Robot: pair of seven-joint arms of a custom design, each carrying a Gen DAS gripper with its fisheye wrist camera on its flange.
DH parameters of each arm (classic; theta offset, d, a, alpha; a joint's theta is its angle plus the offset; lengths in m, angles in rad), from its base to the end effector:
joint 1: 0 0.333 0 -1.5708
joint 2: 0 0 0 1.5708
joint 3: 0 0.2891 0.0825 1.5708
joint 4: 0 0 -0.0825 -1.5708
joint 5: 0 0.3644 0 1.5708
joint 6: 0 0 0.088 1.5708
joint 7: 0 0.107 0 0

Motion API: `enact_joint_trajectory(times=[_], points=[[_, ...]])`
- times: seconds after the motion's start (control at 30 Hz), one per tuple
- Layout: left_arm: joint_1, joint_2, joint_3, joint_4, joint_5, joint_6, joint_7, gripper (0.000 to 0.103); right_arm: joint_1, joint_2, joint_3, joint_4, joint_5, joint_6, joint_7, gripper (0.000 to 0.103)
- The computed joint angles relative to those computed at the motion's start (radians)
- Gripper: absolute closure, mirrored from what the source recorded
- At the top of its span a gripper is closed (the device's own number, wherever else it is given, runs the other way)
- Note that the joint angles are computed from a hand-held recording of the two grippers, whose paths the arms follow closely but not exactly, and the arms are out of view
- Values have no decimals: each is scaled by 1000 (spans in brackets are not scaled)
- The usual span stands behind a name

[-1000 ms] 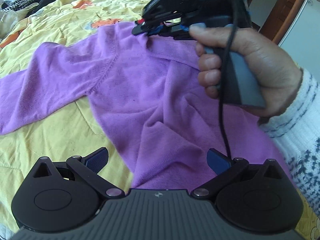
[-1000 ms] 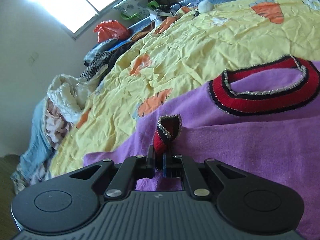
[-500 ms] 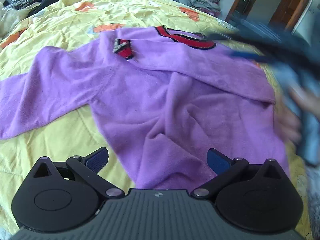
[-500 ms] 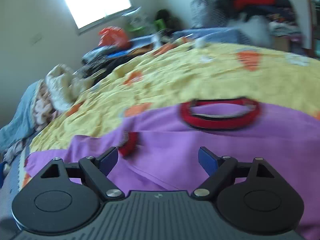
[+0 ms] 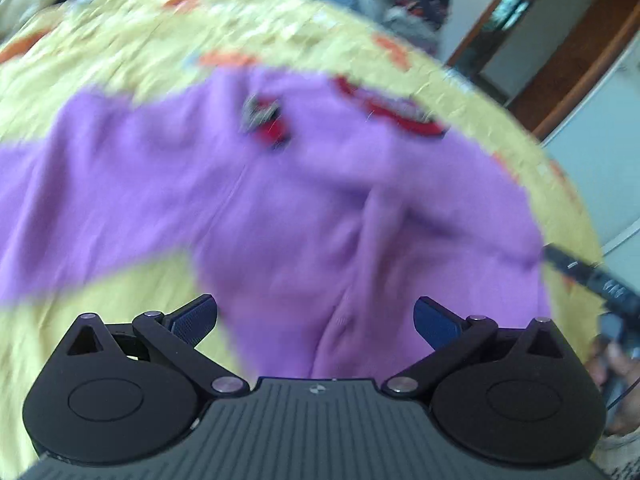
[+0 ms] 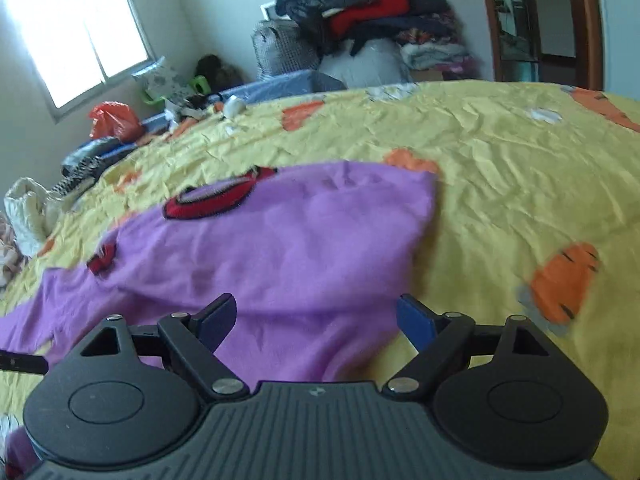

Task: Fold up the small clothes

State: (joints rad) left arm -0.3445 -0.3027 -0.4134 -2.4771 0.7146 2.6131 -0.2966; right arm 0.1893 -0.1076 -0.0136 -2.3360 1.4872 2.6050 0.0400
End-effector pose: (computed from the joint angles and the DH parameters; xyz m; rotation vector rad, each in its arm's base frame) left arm 0.3254 -0.3312 0.4172 -2.3362 1.3183 -0.8471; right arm 0.4952 0.0667 0.3895 -1.8582 1.1233 -0.2170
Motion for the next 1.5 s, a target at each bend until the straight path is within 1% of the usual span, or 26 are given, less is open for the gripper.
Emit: enact_joint_trajectory(times=[0.03, 0.07, 0.1, 0.13, 0.17, 0.23, 0.3, 0.37, 0.4, 0.53, 0.57, 0.63, 0.67, 0.77, 0.83, 0.87, 0.93, 1.0, 1.1, 1.13, 1.17, 1.27, 1.33, 1.4, 1.43, 1.5], points=[[37, 18, -4, 20, 72, 22, -21, 0, 8, 16, 7, 19, 25, 0, -23, 15], [84, 37, -6, 33, 176, 78, -74, 0, 14, 40, 10, 51, 53, -18, -40, 15], [135, 65, -7, 52, 301, 138, -150, 0, 10, 68, 6, 83, 55, -77, -38, 15], [183, 102, -4, 77, 445, 197, -264, 0, 7, 110, 10, 130, 21, -126, 6, 15], [203, 143, 11, 108, 524, 222, -336, 0, 5, 148, 18, 174, 1, -141, 49, 15], [204, 228, 51, 170, 556, 222, -324, 0, 4, 196, 38, 224, -15, -121, 83, 15], [180, 287, 79, 204, 474, 163, -246, 0, 8, 228, 59, 255, -63, -65, 102, 15], [158, 279, 102, 191, 534, 158, -307, 0, 16, 245, 75, 263, -112, -2, 86, 15], [142, 267, 110, 179, 515, 145, -299, 0, 18, 248, 80, 260, -149, 20, 100, 16], [66, 205, 99, 130, 365, -53, -190, 0, 6, 257, 96, 253, -158, 64, 39, 16], [67, 180, 98, 102, 408, -34, -226, 0, 10, 252, 101, 246, -166, 89, 36, 16], [58, 138, 97, 69, 370, -32, -240, 0, 30, 241, 111, 228, -200, 178, 45, 16], [65, 117, 97, 54, 393, -4, -278, 0, 35, 237, 116, 226, -199, 205, 47, 15], [111, 110, 85, 65, 572, 79, -457, 0, 29, 221, 120, 227, -154, 174, 28, 15], [124, 160, 97, 113, 622, 113, -475, 0, 41, 227, 126, 239, -136, 190, 11, 15], [129, 210, 104, 155, 650, 121, -475, 0, 42, 233, 125, 248, -148, 173, 17, 15], [116, 282, 125, 202, 587, 112, -394, 0, 52, 252, 128, 260, -181, 180, 20, 15], [92, 302, 132, 219, 608, 60, -382, 0, 70, 281, 128, 271, -287, 234, 90, 16], [63, 302, 139, 217, 555, 18, -297, 0, 33, 286, 143, 273, -227, 216, -17, 14], [57, 301, 140, 214, 553, 8, -279, 0, 32, 289, 148, 270, -202, 247, -55, 9], [50, 297, 141, 209, 547, -4, -263, 0, 30, 300, 148, 276, -190, 269, -64, 0], [39, 262, 139, 181, 498, -11, -236, 0, 9, 319, 147, 297, -157, 253, -70, 0], [40, 213, 136, 139, 468, 8, -277, 0, 20, 307, 149, 283, -190, 282, -45, 0], [54, 142, 131, 69, 477, 79, -383, 0, 21, 282, 159, 260, -163, 300, -66, 0], [62, 103, 121, 33, 487, 105, -443, 0, 17, 261, 161, 244, -126, 285, -98, 0], [59, 21, 99, -39, 438, 139, -484, 0, 15, 210, 150, 201, -77, 235, -140, 0]])
